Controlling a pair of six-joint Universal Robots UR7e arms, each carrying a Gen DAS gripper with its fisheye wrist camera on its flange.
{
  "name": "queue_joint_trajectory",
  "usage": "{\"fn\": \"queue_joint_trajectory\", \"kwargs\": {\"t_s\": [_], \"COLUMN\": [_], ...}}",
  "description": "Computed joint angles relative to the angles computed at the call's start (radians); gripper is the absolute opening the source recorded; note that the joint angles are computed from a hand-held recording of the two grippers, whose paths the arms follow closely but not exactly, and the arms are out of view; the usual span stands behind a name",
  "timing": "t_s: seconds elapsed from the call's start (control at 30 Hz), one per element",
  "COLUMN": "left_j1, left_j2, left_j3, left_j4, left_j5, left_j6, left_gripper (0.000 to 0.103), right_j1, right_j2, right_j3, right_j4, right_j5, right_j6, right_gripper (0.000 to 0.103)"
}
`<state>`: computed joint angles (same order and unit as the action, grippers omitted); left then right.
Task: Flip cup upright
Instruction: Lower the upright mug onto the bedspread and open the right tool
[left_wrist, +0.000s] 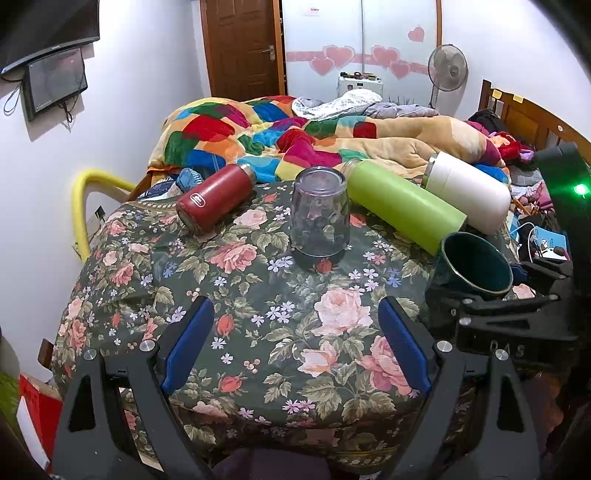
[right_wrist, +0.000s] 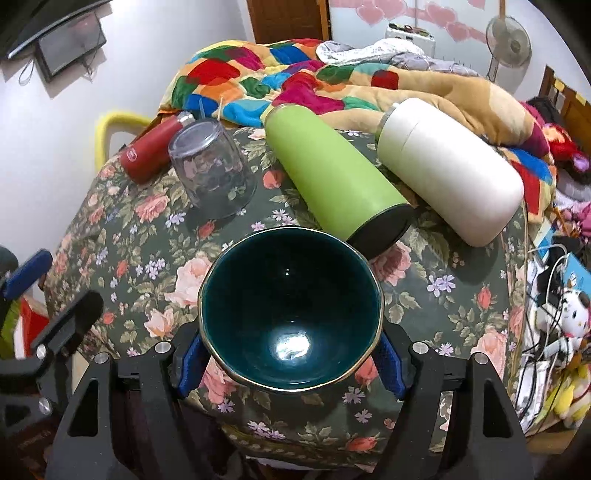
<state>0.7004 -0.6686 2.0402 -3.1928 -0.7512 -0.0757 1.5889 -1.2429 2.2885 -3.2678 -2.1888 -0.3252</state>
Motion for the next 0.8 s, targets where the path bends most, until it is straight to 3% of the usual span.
{"fn": "queue_joint_trajectory", "kwargs": {"t_s": [0.17, 0.33, 0.47, 0.8], "left_j1": [0.004, 0.002, -0.007, -0.062], "left_j2": [-0.004, -0.008, -0.020, -0.071], "left_j3": [0.004, 0.009, 0.022, 0.067], "left_j4": [0.006, 0.006, -0.002, -0.040], "left_j5": [-0.002, 0.003, 0.007, 0.010], "left_j6": [-0.013, -0.013, -0.015, -0.027], "left_gripper": [0.090, 0.090, 0.090, 0.090], "right_j1": [0.016, 0.006, 0.019, 0.076], "right_j2": [0.019, 0.007, 0.024, -0.071], "right_j3": [0.001, 0.004, 0.011, 0.081], "right_j4": [-0.028, 0.013, -0.017, -0.073], "right_j5": [-0.034, -0.008, -0.042, -0.039], "right_j6": [-0.037, -0.016, -0.021, -0.040], "right_gripper": [0.073, 0.074, 0.074, 0.074]}}
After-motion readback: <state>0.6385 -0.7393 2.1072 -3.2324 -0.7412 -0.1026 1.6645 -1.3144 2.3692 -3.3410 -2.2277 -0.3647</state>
